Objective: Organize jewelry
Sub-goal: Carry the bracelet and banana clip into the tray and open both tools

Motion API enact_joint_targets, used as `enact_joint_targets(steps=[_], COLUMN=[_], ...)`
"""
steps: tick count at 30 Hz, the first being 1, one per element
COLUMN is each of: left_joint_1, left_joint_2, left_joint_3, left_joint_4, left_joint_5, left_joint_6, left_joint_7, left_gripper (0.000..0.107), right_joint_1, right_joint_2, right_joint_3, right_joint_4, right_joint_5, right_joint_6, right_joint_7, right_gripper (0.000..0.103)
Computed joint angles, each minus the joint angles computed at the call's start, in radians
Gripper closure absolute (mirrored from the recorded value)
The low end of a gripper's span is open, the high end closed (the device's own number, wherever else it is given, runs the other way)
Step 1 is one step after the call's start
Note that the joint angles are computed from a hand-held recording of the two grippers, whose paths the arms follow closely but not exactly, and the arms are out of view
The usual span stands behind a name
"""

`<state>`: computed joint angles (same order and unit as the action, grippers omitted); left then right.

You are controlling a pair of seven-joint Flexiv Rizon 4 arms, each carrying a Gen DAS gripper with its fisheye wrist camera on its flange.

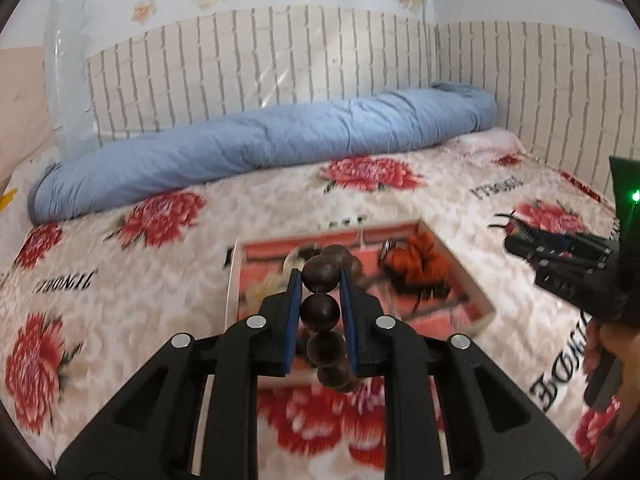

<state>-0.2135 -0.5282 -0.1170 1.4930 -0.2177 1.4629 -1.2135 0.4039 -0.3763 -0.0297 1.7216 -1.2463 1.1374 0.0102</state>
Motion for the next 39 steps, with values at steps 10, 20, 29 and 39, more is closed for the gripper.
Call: enact_joint_targets(steps=[10,20,29,39], left_joint_1=[-0.031,-0.004,-0.007,-0.008], left_joint_2=[-0.184,-0.359,-0.426,-0.436], left_joint_3=[0.041,0.077,0.130,0.140], left_joint_4=[-0.273,-0.479,-0.578,-0.591], left_joint_5=[0.014,0.009,0.078,0.127], left_joint_6=[-0.098,-0.254,-0.318,-0.334], left_joint_7=[-0.029,-0.121,-0.218,-0.263], left_gripper=[0.089,0.089,0.082,0.054], right_joint_1=[0.036,0.082,0.105,0.106], right_joint_2=[-0.159,-0.302,-0.346,-0.376], right_joint_3=[-0.051,-0.100,-0.138,-0.131], right_joint_4=[-0.186,-0.312,-0.356,-0.393], right_joint_5=[0.121,0.306,0.374,0.474], right_joint_6=[0.015,-0.024,-0.043,-0.055], right_joint_7=[-0.124,-0.240,-0.270,-0.356], right_gripper=[0.066,0.066,0.066,0.058])
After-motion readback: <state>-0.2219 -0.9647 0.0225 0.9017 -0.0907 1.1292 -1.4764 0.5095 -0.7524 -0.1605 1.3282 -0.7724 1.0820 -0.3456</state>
